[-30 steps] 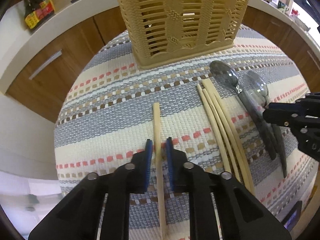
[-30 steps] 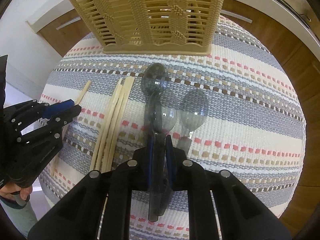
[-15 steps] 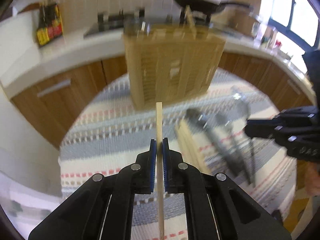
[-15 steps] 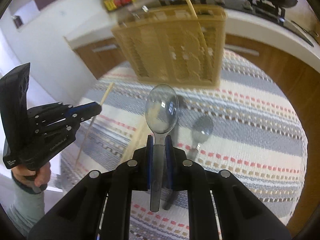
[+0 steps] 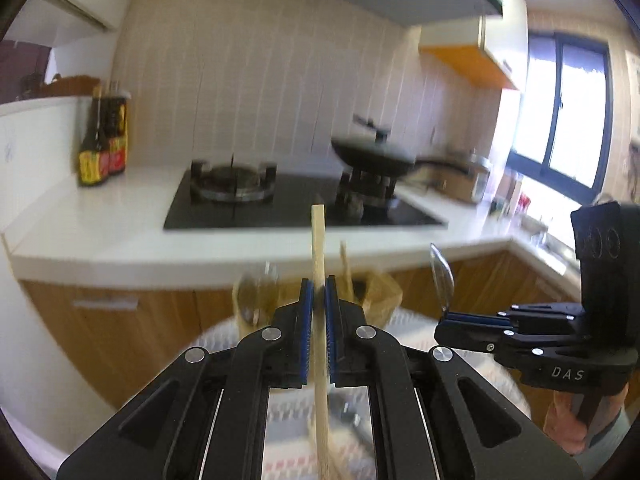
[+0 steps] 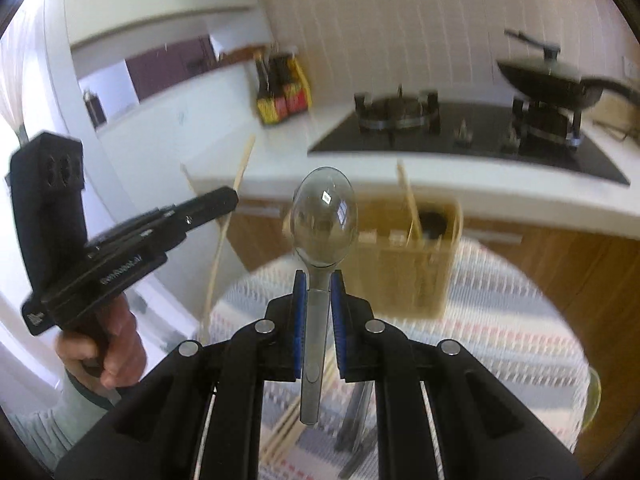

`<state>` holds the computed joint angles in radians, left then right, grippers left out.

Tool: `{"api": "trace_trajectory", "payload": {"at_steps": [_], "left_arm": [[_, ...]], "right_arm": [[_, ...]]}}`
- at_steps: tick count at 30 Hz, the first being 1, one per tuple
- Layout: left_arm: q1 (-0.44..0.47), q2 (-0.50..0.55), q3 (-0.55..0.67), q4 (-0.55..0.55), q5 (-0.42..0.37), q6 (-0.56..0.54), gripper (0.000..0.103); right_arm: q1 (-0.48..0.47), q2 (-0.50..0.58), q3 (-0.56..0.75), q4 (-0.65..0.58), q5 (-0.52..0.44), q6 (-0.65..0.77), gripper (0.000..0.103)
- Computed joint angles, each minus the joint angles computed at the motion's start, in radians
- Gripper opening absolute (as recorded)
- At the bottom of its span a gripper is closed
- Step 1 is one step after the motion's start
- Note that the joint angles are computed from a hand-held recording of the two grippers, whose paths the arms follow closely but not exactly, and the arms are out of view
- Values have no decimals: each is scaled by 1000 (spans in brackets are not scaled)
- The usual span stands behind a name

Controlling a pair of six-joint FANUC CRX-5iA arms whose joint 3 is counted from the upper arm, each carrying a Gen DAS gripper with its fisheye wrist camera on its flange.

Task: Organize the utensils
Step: 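Lift the chopstick and clear spoon and drop them into the caddy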

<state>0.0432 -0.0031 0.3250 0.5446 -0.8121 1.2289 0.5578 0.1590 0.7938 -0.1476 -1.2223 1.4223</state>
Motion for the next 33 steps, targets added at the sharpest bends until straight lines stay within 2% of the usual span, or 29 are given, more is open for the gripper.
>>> {"api": "trace_trajectory", "payload": {"at_steps": [2, 6, 9, 15, 24, 27, 31, 33], "left_arm": [[-3, 12, -2, 53, 53, -29, 4], [-13, 65, 48, 77, 123, -21, 4], [-28, 100, 88, 21, 178, 23, 4], [-43, 147, 121, -56, 261, 61, 4], [-47, 177, 107, -118, 373, 151, 4], [-46, 181, 114, -141, 386, 179, 4], [-56, 185, 124, -246, 399, 249, 4], [-58, 184, 102, -217, 408, 213, 5]], "right_arm": [[-11, 8, 16, 21, 43, -9, 10], [-48, 60, 94, 33, 96, -38, 10], [-91, 106, 158, -18, 113, -52, 10], [-101, 173, 190, 36, 170, -85, 10], [-48, 156, -7, 268, 363, -143, 10], [-39, 156, -35, 309, 386, -146, 10], [-32, 161, -61, 336, 400, -146, 10], [-28, 156, -86, 356, 411, -149, 10]]}}
